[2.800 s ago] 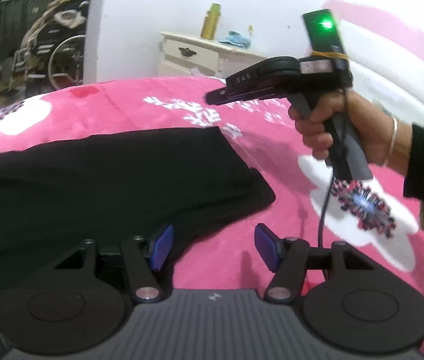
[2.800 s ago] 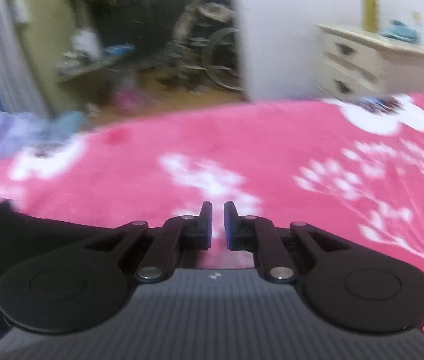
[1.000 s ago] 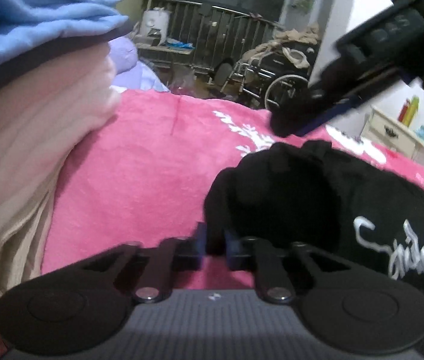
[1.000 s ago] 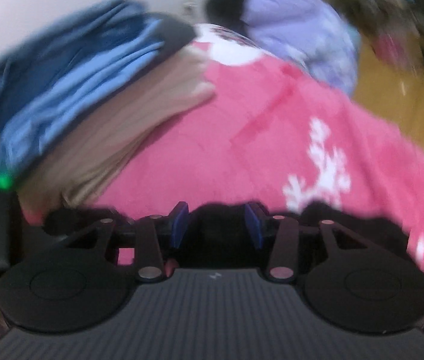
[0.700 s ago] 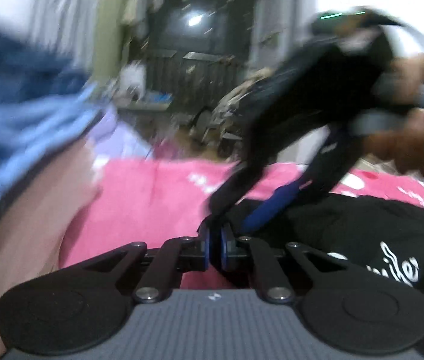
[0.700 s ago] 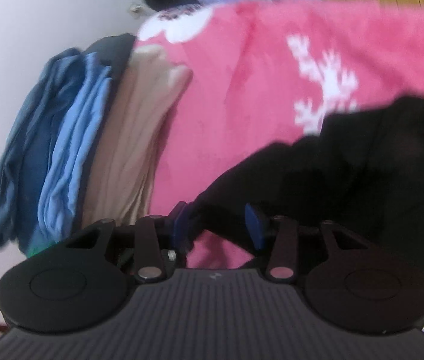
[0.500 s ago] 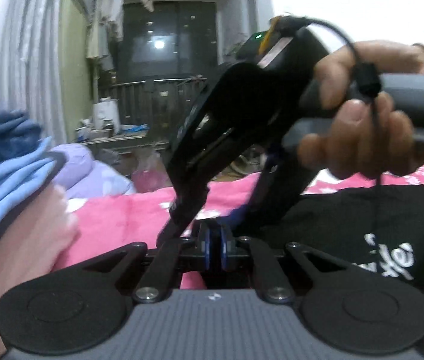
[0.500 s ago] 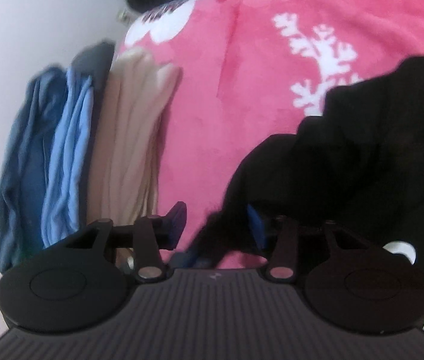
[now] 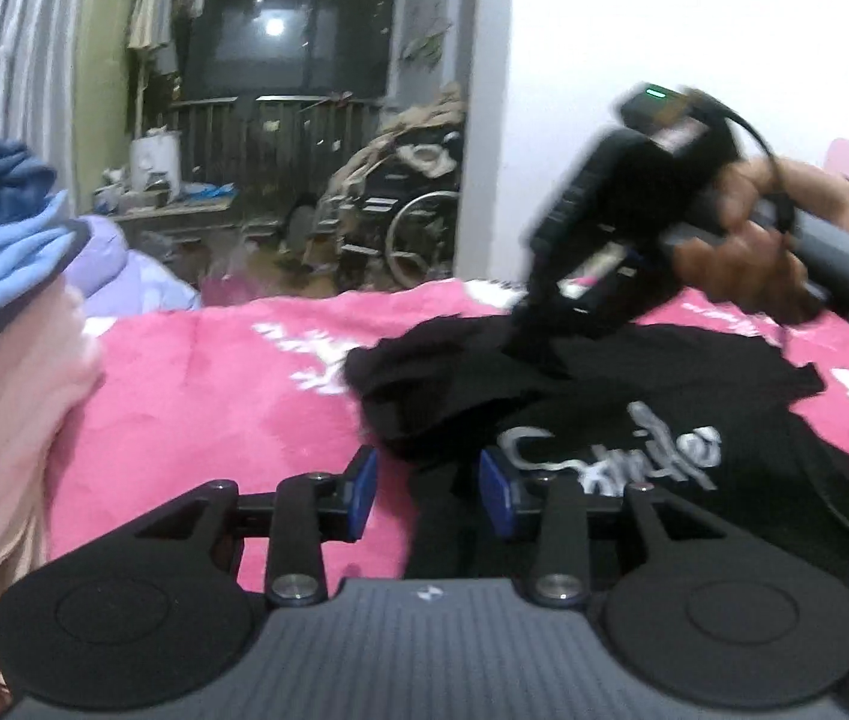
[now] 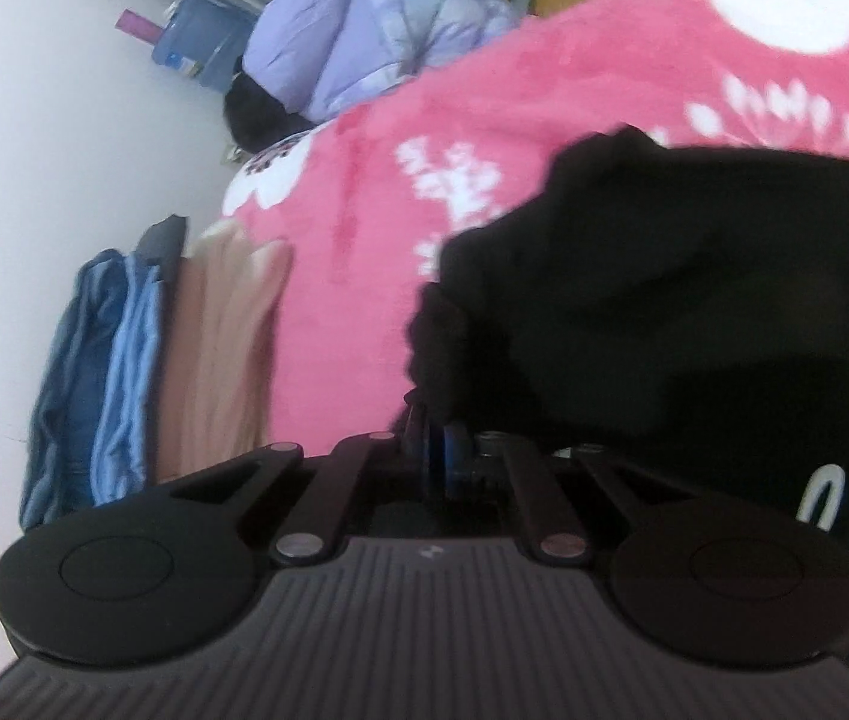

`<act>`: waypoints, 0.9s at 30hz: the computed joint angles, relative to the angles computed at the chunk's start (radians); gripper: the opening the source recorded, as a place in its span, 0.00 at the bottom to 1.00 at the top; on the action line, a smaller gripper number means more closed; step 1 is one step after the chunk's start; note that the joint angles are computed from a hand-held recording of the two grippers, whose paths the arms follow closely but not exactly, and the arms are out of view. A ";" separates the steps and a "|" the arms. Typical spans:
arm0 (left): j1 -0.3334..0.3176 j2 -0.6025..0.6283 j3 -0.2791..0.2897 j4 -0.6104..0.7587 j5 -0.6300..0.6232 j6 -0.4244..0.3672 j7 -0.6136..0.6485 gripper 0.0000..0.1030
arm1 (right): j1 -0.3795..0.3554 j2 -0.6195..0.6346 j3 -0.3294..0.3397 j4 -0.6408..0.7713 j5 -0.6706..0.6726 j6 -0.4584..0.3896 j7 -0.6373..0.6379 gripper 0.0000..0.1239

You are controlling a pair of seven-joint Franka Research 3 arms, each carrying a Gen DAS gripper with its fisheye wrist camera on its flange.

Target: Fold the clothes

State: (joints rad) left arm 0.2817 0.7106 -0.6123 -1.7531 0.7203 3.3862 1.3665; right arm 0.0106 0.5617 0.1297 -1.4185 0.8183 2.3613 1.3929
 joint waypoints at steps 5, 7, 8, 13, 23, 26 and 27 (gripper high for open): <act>0.089 0.097 -0.155 0.084 -0.010 -0.166 0.098 0.38 | -0.037 0.012 0.027 -0.037 0.092 0.043 -0.062 0.03; 0.183 0.198 -0.320 0.122 -0.081 -0.278 0.149 0.39 | -0.049 0.002 0.037 -0.060 0.125 0.056 -0.112 0.03; 0.213 0.238 -0.377 0.136 -0.127 -0.320 0.160 0.39 | -0.055 -0.002 0.040 -0.068 0.143 0.054 -0.127 0.03; 0.245 0.328 -0.461 0.205 -0.309 -0.421 0.141 0.39 | -0.067 -0.031 0.061 -0.107 0.227 0.045 -0.288 0.03; 0.229 0.334 -0.447 0.237 -0.479 -0.494 0.192 0.45 | 0.108 -0.072 -0.097 -0.158 -0.209 0.179 -0.174 0.14; 0.260 0.298 -0.452 0.177 -0.512 -0.461 0.219 0.46 | 0.106 -0.136 -0.060 -0.236 -0.240 0.341 -0.270 0.19; 0.262 0.289 -0.450 0.168 -0.524 -0.448 0.225 0.46 | 0.105 -0.154 -0.044 -0.258 -0.242 0.398 -0.315 0.20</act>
